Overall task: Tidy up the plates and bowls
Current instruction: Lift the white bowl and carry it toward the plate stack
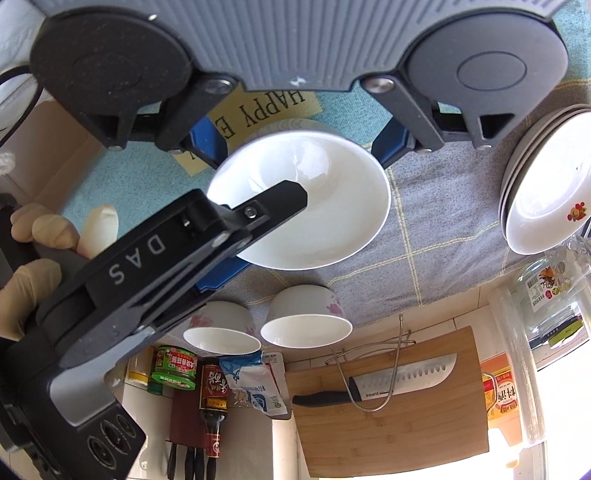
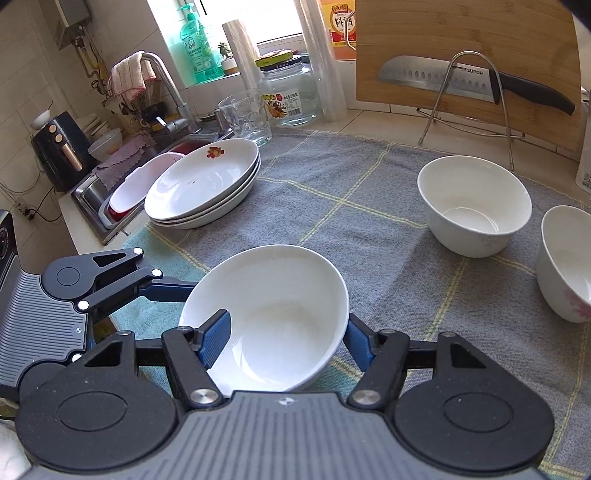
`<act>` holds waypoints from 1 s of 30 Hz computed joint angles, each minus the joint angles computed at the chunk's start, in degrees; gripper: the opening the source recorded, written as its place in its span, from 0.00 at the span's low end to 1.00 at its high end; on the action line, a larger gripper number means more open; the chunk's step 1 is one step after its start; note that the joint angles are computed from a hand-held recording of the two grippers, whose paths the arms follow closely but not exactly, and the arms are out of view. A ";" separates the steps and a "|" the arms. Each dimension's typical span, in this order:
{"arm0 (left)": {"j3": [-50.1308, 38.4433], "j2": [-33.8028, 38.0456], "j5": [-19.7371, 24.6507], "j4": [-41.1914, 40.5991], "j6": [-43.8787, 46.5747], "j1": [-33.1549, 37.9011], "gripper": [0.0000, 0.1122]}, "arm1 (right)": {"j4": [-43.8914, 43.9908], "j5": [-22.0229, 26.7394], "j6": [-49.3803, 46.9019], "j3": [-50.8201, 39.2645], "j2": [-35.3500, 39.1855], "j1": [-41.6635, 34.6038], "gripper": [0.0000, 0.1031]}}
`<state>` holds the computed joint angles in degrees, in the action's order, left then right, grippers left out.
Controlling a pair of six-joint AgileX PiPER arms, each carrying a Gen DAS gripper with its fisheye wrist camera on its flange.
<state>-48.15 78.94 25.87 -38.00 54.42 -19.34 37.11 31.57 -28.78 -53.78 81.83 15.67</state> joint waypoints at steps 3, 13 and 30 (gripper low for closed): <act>-0.19 -0.07 1.39 -0.20 0.95 1.03 0.75 | -0.27 0.17 0.62 -0.27 0.44 0.61 0.70; 0.14 -0.12 3.99 -2.08 4.64 3.57 0.75 | -1.72 -0.44 3.16 -0.03 0.77 2.38 0.70; 0.01 -0.67 8.67 -7.80 12.35 7.11 0.86 | 1.19 -2.68 1.67 0.32 -0.23 2.28 0.98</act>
<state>-48.14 78.27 34.55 -45.80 66.78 -12.23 38.30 28.88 -27.11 -53.45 81.61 17.95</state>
